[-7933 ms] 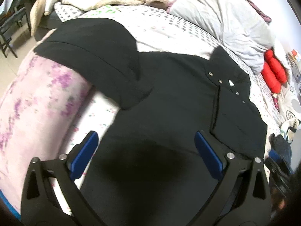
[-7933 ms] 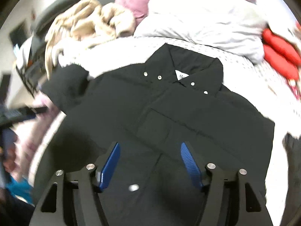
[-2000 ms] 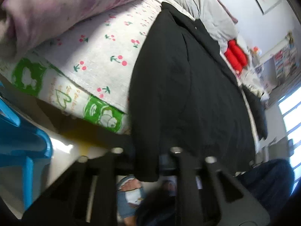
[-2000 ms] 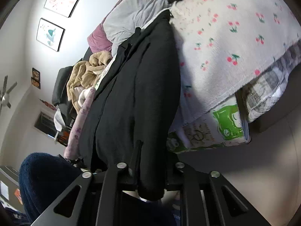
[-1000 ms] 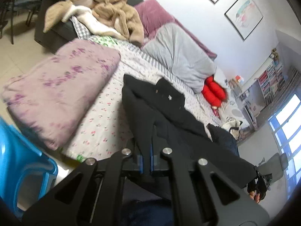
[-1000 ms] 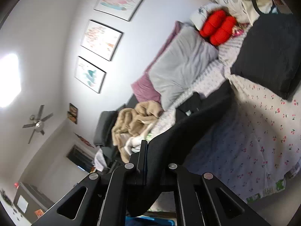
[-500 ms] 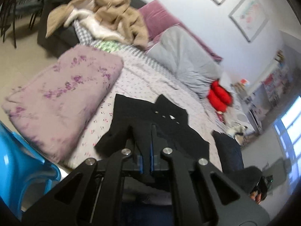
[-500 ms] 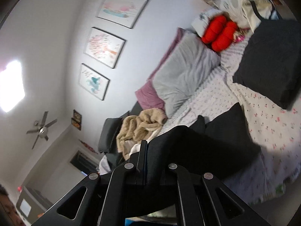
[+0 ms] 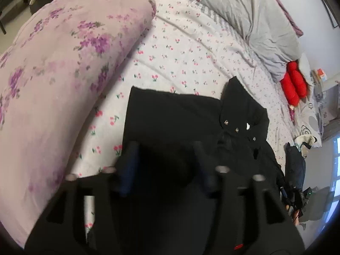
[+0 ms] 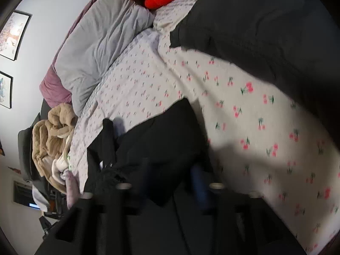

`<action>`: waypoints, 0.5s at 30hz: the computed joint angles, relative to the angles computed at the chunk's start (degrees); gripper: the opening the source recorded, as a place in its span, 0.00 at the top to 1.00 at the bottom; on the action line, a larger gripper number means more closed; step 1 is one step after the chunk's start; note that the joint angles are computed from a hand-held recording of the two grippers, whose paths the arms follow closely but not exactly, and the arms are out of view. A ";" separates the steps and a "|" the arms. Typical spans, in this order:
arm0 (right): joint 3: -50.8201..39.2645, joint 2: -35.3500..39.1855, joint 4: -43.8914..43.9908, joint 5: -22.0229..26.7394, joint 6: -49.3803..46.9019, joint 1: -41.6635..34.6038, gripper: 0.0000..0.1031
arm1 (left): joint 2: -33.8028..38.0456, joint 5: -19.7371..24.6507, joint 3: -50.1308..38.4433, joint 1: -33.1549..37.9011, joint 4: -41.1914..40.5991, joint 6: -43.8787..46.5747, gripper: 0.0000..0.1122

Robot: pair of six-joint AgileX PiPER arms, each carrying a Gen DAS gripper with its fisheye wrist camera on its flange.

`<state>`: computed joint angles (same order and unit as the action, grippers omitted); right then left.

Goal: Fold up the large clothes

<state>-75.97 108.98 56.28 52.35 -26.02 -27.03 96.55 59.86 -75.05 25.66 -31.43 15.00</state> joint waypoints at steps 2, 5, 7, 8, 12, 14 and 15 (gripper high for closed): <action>0.97 -1.04 0.34 -1.51 -3.69 -0.82 0.08 | -0.67 -1.71 0.97 0.87 -0.39 2.71 0.28; 1.02 -1.87 -2.66 -2.68 -9.43 -0.76 0.08 | -0.09 -0.55 2.36 2.88 -1.00 5.72 0.28; 1.12 -2.16 -5.36 -3.32 -12.00 0.34 0.08 | -0.22 0.14 4.02 4.88 -3.20 7.81 0.28; 0.16 -1.85 -6.89 -3.30 -12.09 1.23 0.08 | -0.96 -0.54 5.38 5.98 -4.28 8.70 0.28; 1.44 -2.30 -8.24 -5.15 -17.26 3.30 0.09 | -2.10 -1.15 6.65 9.67 -8.35 11.73 0.28; 1.74 -2.29 -7.05 -5.80 -19.67 3.95 0.17 | -2.57 -2.42 7.74 9.97 -10.06 14.03 0.28; 1.45 -2.00 -6.97 -5.71 -20.24 4.25 0.22 | -2.18 -2.43 7.73 8.93 -9.40 14.43 0.28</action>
